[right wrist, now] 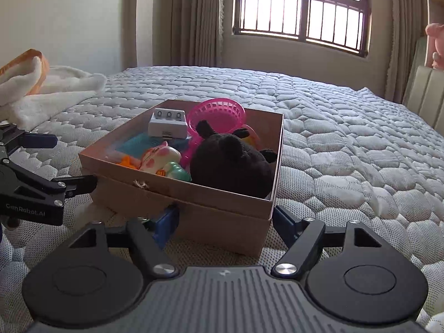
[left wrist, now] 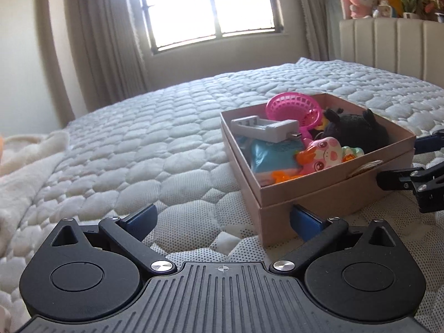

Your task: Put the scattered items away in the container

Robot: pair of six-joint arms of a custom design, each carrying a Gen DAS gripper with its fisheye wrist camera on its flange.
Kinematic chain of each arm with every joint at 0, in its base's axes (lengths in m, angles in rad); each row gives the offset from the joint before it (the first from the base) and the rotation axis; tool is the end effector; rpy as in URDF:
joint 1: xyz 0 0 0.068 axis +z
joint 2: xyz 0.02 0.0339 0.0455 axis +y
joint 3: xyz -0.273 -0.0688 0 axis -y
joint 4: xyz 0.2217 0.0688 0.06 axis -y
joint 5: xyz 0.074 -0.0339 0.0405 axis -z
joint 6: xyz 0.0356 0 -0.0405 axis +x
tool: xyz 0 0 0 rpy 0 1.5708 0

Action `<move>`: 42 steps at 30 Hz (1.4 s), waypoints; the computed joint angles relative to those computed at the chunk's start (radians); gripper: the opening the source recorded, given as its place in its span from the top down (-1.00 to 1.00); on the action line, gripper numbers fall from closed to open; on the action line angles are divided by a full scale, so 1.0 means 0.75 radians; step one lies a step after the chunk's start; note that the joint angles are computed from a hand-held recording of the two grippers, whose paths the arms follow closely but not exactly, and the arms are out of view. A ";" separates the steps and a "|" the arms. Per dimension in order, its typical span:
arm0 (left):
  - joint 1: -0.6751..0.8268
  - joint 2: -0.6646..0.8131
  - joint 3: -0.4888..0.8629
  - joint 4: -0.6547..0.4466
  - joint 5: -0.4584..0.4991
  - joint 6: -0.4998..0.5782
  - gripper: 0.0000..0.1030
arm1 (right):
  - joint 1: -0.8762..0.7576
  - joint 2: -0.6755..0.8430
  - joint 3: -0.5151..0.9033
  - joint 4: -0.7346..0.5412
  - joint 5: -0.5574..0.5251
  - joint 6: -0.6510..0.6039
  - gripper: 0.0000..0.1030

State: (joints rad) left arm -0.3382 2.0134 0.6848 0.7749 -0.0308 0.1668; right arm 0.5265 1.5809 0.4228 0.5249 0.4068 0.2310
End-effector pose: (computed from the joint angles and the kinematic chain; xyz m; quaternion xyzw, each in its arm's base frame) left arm 0.3226 -0.1123 0.1017 0.2109 0.8475 -0.0283 0.4862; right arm 0.2255 0.1148 0.1443 -0.0384 0.8776 -0.0038 0.4778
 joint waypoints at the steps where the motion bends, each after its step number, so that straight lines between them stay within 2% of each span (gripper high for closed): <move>1: 0.017 -0.007 0.014 -0.053 0.049 -0.041 -1.00 | -0.009 0.031 0.019 0.007 -0.002 -0.004 -0.46; 3: 0.047 -0.014 0.005 -0.105 0.161 -0.112 -1.00 | -0.029 0.053 0.056 -0.059 -0.025 0.067 -0.49; 4: 0.046 -0.006 -0.015 -0.089 0.174 -0.120 -1.00 | -0.021 0.055 0.055 -0.084 -0.009 0.117 -0.57; 5: 0.031 0.012 -0.040 -0.047 0.154 -0.112 -1.00 | -0.009 0.055 0.032 -0.074 0.006 0.149 -0.77; 7: -0.020 0.051 -0.076 0.021 0.061 -0.087 -1.00 | 0.048 0.051 -0.036 -0.037 0.064 0.200 -1.00; 11: -0.114 0.079 -0.121 0.117 -0.117 -0.052 -1.00 | 0.112 0.051 -0.010 -0.219 0.159 0.365 -1.00; 14: -0.142 0.089 -0.124 0.134 -0.172 -0.032 -1.00 | 0.141 0.083 0.029 -0.299 0.217 0.431 -1.00; 17: -0.132 0.086 -0.114 0.108 -0.162 -0.048 -1.00 | 0.206 0.119 0.046 -0.324 0.321 0.490 -1.00; 21: -0.069 0.075 -0.077 0.015 -0.055 -0.122 -1.00 | 0.277 0.127 0.058 -0.403 0.434 0.594 -1.00; 24: -0.011 0.067 -0.051 -0.055 0.053 -0.191 -1.00 | 0.196 0.092 -0.014 -0.289 0.315 0.568 -1.00; 27: -0.013 0.069 -0.053 -0.054 0.051 -0.195 -1.00 | 0.172 0.078 -0.056 -0.213 0.281 0.568 -1.00; 30: -0.035 0.072 -0.056 -0.045 0.013 -0.184 -1.00 | 0.200 0.111 -0.006 -0.276 0.321 0.565 -1.00; 42: -0.016 0.074 -0.045 -0.059 0.049 -0.194 -1.00 | 0.211 0.109 -0.006 -0.276 0.319 0.589 -1.00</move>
State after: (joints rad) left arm -0.3503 2.0690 0.6509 0.7307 0.0057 0.0210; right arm 0.6847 1.6623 0.4181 0.3175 0.6460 0.6725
